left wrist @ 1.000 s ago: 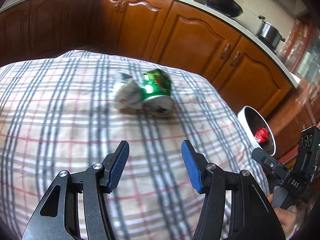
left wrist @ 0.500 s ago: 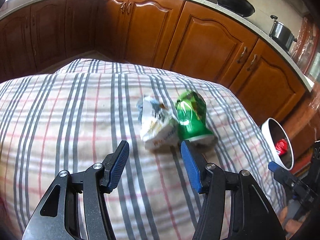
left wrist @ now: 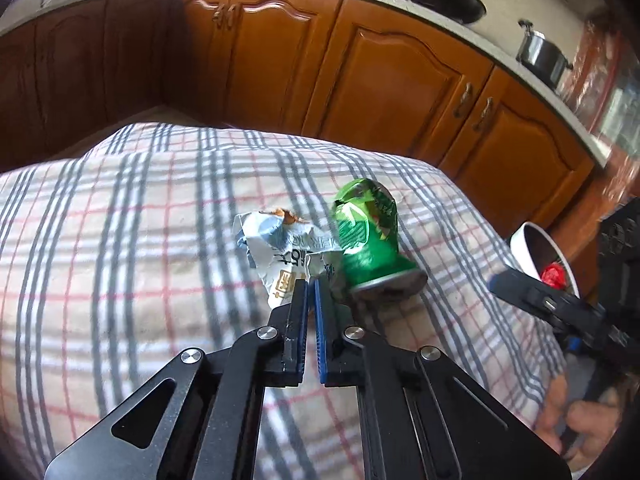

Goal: Collect trash
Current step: 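Grasp the foil wrapper with the left tool while the right tool grasps the green can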

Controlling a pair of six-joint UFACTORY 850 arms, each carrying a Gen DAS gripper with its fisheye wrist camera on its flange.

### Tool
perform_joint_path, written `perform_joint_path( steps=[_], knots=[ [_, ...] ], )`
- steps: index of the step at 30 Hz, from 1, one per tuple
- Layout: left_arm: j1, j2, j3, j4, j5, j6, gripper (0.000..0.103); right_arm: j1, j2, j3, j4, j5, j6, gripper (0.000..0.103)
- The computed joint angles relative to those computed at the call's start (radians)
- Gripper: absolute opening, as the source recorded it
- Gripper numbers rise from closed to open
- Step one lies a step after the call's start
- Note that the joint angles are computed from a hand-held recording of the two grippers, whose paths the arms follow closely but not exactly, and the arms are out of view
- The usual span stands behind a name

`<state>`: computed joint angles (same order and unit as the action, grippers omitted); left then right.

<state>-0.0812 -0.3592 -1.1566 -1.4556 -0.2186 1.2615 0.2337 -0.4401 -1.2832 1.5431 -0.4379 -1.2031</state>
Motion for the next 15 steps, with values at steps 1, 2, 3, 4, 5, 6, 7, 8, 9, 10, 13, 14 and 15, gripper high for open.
perform_joint_path(
  steps=[1,2,3,4,5,6,7,8,9,10,13,14,15],
  knots=[
    [0.008,0.017,0.021,-0.037,-0.005,0.023,0.002,0.005,-0.01,-0.013,-0.007,-0.005,0.006,0.082],
    [0.015,0.032,0.04,-0.073,-0.011,0.048,0.002,0.011,-0.025,-0.035,-0.019,-0.011,0.017,0.082],
    [0.021,0.044,0.056,-0.097,-0.015,0.062,0.002,0.018,-0.039,-0.054,-0.033,-0.015,0.032,0.082],
    [0.028,0.056,0.073,-0.122,-0.018,0.08,0.002,0.023,-0.055,-0.075,-0.049,-0.018,0.051,0.082],
    [0.036,0.073,0.094,-0.158,-0.024,0.105,0.002,0.026,-0.071,-0.095,-0.065,-0.024,0.073,0.082],
    [0.04,0.082,0.106,-0.178,-0.027,0.117,0.002,0.03,-0.087,-0.116,-0.079,-0.033,0.094,0.082],
    [0.045,0.088,0.114,-0.19,-0.03,0.124,0.002,0.032,-0.1,-0.132,-0.087,-0.04,0.107,0.082],
    [0.05,0.098,0.127,-0.204,-0.035,0.131,0.002,0.036,-0.121,-0.157,-0.106,-0.047,0.129,0.082],
    [0.052,0.102,0.132,-0.207,-0.036,0.132,0.002,0.038,-0.132,-0.172,-0.117,-0.052,0.144,0.082],
    [0.055,0.109,0.14,-0.216,-0.038,0.139,0.002,0.041,-0.149,-0.193,-0.127,-0.057,0.159,0.082],
    [0.061,0.119,0.153,-0.235,-0.043,0.153,0.002,0.042,-0.201,-0.252,-0.169,-0.096,0.223,0.077],
    [0.061,0.121,0.156,-0.235,-0.043,0.151,0.002,0.044,-0.214,-0.268,-0.186,-0.105,0.249,0.071],
    [0.059,0.119,0.152,-0.224,-0.042,0.138,0.002,0.046,-0.226,-0.281,-0.2,-0.116,0.271,0.06]
  ],
)
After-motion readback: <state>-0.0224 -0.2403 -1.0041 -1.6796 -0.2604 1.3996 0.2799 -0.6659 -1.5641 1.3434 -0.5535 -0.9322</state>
